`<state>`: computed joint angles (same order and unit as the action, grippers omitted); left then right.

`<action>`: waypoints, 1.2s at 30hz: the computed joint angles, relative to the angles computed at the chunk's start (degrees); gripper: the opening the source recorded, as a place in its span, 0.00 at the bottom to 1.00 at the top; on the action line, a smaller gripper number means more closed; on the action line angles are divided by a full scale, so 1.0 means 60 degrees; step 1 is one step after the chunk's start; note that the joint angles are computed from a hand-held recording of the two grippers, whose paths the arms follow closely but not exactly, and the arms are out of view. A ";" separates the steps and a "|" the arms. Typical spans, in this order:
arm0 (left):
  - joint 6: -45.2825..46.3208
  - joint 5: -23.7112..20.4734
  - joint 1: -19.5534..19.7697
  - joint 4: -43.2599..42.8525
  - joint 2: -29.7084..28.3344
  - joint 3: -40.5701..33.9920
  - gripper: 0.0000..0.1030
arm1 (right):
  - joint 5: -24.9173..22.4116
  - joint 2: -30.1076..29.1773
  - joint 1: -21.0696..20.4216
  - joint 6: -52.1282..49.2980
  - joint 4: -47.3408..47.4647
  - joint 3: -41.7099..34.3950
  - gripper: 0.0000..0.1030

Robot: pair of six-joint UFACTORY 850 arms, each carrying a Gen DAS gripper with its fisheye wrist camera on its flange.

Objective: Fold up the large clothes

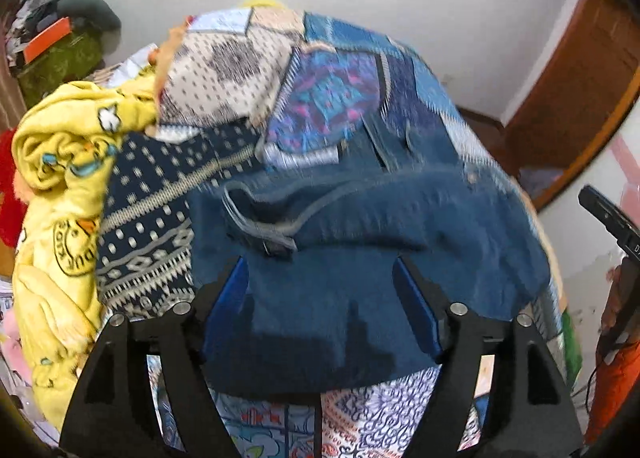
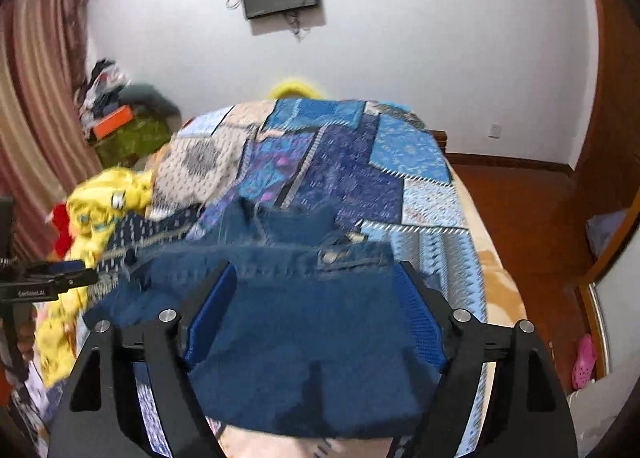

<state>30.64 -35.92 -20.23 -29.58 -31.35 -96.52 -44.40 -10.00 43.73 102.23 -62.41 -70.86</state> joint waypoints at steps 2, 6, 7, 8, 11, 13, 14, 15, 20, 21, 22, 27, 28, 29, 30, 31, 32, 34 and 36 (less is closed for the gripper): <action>-0.0210 0.0061 -0.0143 0.0475 -0.0049 0.0192 0.73 | 0.0103 -0.0322 0.0023 -0.0455 0.0306 -0.0093 0.76; -0.0897 -0.0401 -0.0326 0.1110 -0.0721 -0.0094 0.73 | 0.0804 -0.0843 -0.0152 -0.1100 0.1099 -0.0147 0.76; -0.0973 -0.0420 -0.0351 0.1168 -0.0843 -0.0170 0.73 | 0.1009 -0.1003 -0.0243 -0.1314 0.1362 -0.0183 0.76; -0.1103 -0.0380 -0.0382 0.1312 -0.1018 -0.0298 0.73 | 0.1124 -0.1097 -0.0274 -0.1460 0.1579 -0.0189 0.76; -0.1401 -0.0045 -0.0438 0.1645 -0.1442 -0.0704 0.74 | 0.1610 -0.1432 -0.0519 -0.1886 0.2290 -0.0218 0.75; -0.1384 -0.0296 -0.0359 0.1386 -0.1885 -0.1326 0.74 | 0.1887 -0.1526 -0.0684 -0.1808 0.2459 -0.0143 0.75; -0.1429 -0.0600 -0.0315 0.1301 -0.2222 -0.1832 0.74 | 0.1993 -0.1563 -0.0806 -0.1772 0.2573 -0.0110 0.75; -0.1634 -0.0837 -0.0291 0.1400 -0.2557 -0.2349 0.75 | 0.2064 -0.1574 -0.0883 -0.1688 0.2596 -0.0076 0.76; -0.2854 -0.1984 -0.0165 0.1813 -0.4088 -0.4878 0.75 | 0.2385 -0.1379 -0.1312 -0.0864 0.2321 0.0200 0.76; -0.2961 -0.2476 -0.0077 0.1536 -0.4454 -0.5506 0.75 | 0.2374 -0.1366 -0.1339 -0.0821 0.2364 0.0234 0.76; -0.3101 -0.2726 -0.0026 0.1375 -0.4637 -0.5832 0.75 | 0.2382 -0.1316 -0.1385 -0.0766 0.2410 0.0308 0.75; -0.3535 -0.1763 0.0079 0.1316 -0.3942 -0.4895 0.75 | 0.2212 -0.0996 -0.1215 -0.0348 0.2190 0.0741 0.75; -0.3773 -0.1550 0.0045 0.1717 -0.3833 -0.4761 0.75 | 0.2075 -0.0965 -0.1152 -0.0503 0.2249 0.0778 0.75; -0.3832 -0.1363 0.0032 0.2046 -0.3667 -0.4536 0.76 | 0.1822 -0.0933 -0.1019 -0.0712 0.2320 0.0802 0.75; -0.3581 -0.1329 0.0066 0.2023 -0.3504 -0.4305 0.76 | 0.1566 -0.0928 -0.0919 -0.0932 0.2367 0.0794 0.75; -0.3441 -0.1334 0.0101 0.1978 -0.3422 -0.4173 0.76 | 0.1379 -0.0916 -0.0850 -0.1156 0.2417 0.0791 0.75; -0.3319 -0.1248 0.0127 0.1970 -0.3179 -0.3807 0.76 | 0.1133 -0.0890 -0.0736 -0.1311 0.2446 0.0811 0.75; -0.3098 -0.0939 0.0150 0.2020 -0.2651 -0.3008 0.76 | 0.0616 -0.0825 -0.0488 -0.1449 0.2409 0.0867 0.75; -0.2832 -0.0453 0.0167 0.2051 -0.2072 -0.2086 0.76 | 0.0143 -0.0743 -0.0277 -0.1462 0.2363 0.0915 0.75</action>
